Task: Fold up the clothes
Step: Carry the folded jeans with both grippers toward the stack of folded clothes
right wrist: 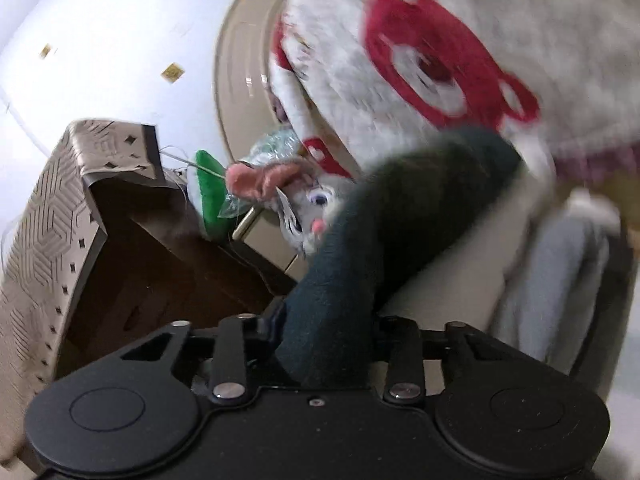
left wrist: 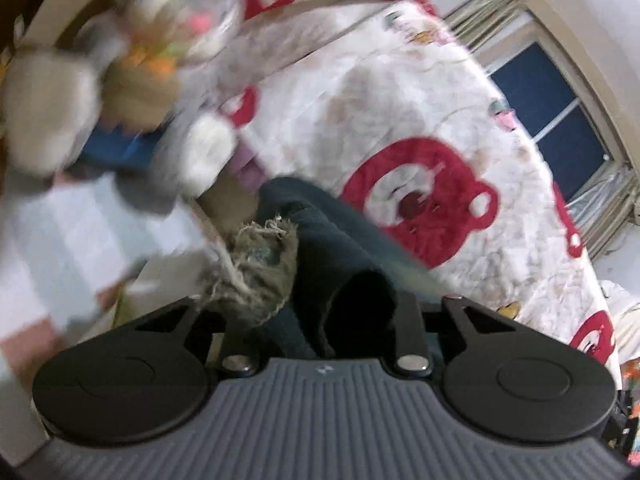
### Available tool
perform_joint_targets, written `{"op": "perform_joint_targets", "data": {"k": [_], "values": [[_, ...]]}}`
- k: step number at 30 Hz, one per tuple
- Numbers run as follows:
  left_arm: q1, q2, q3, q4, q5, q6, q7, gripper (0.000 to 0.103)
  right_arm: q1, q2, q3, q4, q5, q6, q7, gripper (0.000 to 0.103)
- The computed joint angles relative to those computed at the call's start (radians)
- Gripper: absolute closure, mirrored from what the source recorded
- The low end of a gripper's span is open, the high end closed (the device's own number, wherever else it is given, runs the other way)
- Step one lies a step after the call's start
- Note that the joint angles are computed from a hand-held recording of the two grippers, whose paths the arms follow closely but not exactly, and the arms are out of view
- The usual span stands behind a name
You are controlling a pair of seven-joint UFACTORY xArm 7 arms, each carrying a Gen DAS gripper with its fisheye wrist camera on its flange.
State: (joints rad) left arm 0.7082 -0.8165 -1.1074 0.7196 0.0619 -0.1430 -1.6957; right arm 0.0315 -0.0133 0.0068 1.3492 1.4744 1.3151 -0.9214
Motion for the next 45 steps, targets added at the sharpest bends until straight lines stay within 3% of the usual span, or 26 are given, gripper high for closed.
{"op": "perform_joint_targets", "data": {"k": [3,6,9,11,13,16,18,25,28,30,31,33,36,39,42,45], "values": [[0.026,0.029,0.042,0.089,0.047,0.01,0.074,0.078,-0.003,-0.031,-0.009,0.021,0.028,-0.003,-0.065,0.066],[-0.029,0.131,0.086,0.181,0.108,0.083,0.193,0.077,-0.017,-0.118,-0.041,-0.111,0.04,-0.013,-0.067,0.066],[-0.052,0.18,0.039,0.212,0.123,0.203,0.209,0.073,-0.012,-0.205,-0.063,-0.28,0.0,-0.066,-0.035,0.065],[-0.056,0.238,0.0,0.217,0.115,0.294,0.206,0.068,-0.003,-0.21,-0.088,-0.364,0.006,-0.052,-0.014,0.064],[-0.071,0.256,0.008,0.165,0.13,0.223,0.137,0.065,-0.001,-0.178,-0.117,-0.399,0.066,0.024,0.026,0.062],[-0.092,0.234,0.042,0.101,0.129,0.131,0.088,0.065,-0.013,-0.175,-0.111,-0.395,0.074,0.035,0.028,0.055],[-0.084,0.224,0.038,0.096,0.132,0.132,0.078,0.065,-0.025,-0.174,-0.111,-0.365,0.041,0.032,0.039,0.039],[-0.054,0.192,0.017,0.092,0.142,0.129,0.065,0.065,-0.06,-0.105,-0.118,-0.289,0.101,-0.046,0.141,0.032],[-0.042,0.177,0.009,0.09,0.141,0.126,0.064,0.065,-0.059,0.01,-0.079,-0.184,0.129,-0.089,0.233,0.028],[-0.034,0.166,0.003,0.089,0.14,0.124,0.064,0.065,-0.051,0.097,-0.037,-0.1,0.166,-0.157,0.278,0.013],[-0.03,0.161,0.0,0.088,0.139,0.123,0.064,0.065,-0.053,0.15,-0.017,-0.043,0.176,-0.148,0.308,0.015],[-0.022,0.151,-0.005,0.087,0.136,0.121,0.064,0.065,-0.081,0.234,0.042,0.055,0.215,-0.126,0.345,0.061],[-0.005,0.092,-0.012,0.085,0.133,0.141,0.061,0.065,-0.056,0.207,0.061,0.162,0.114,-0.2,0.14,0.072],[0.024,0.053,-0.026,0.104,0.146,0.175,0.077,0.065,-0.034,0.176,0.08,0.186,0.023,-0.3,-0.061,0.074],[0.037,0.083,-0.048,0.147,0.164,0.252,0.106,0.065,0.007,0.229,0.073,0.197,-0.091,-0.404,0.009,0.066],[0.046,0.088,-0.056,0.157,0.168,0.26,0.1,0.065,-0.023,0.246,0.113,0.182,-0.06,-0.448,0.035,0.052]]}}
